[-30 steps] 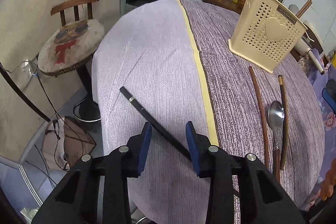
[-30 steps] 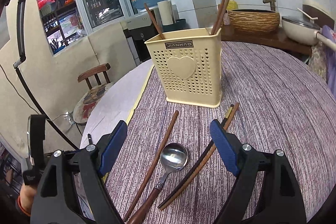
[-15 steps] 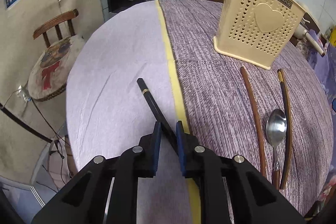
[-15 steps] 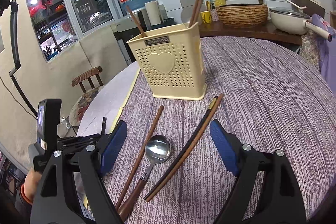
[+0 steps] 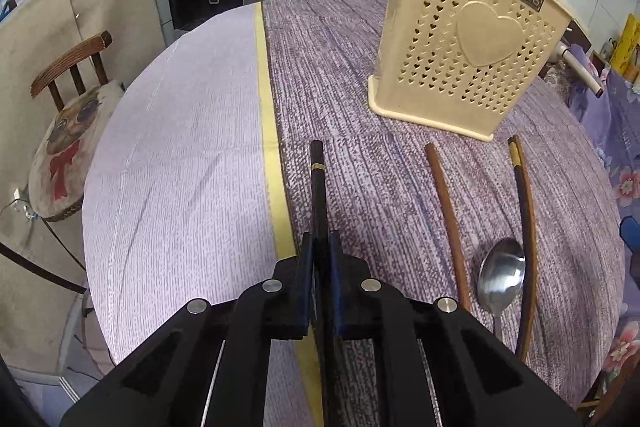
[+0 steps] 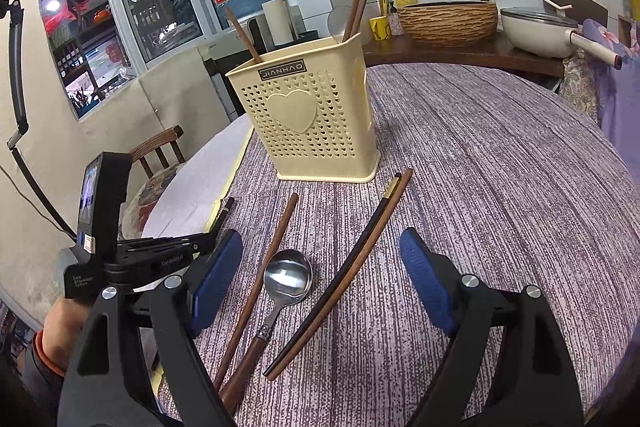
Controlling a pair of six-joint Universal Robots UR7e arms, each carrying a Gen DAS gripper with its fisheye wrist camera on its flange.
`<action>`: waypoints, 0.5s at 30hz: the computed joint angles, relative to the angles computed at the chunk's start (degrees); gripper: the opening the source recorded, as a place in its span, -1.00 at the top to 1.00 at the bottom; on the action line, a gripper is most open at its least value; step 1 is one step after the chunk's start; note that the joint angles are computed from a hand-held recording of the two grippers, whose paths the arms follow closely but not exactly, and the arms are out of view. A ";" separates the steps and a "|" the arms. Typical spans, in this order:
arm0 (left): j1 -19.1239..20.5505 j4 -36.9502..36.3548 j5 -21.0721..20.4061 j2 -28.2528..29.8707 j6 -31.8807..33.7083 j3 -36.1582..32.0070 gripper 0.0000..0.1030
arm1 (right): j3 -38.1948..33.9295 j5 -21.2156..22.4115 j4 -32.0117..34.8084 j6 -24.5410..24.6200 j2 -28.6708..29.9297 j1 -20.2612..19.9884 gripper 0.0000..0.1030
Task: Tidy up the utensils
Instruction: 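Grasp a black chopstick with the left gripper and lift it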
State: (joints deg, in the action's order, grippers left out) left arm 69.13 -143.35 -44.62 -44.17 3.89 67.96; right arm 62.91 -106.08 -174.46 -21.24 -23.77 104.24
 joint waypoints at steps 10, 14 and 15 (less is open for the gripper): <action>-2.48 -11.52 -4.67 -3.48 6.09 3.32 0.84 | 1.13 0.63 -2.59 0.40 -0.74 -0.20 -0.57; -3.75 -16.81 -6.48 -5.19 9.03 4.56 0.85 | 1.47 1.56 -3.32 0.61 -1.04 -0.21 -0.57; -4.07 -17.99 -6.82 -5.50 9.93 4.74 0.85 | 1.60 1.98 -3.57 0.73 -1.15 -0.23 -0.57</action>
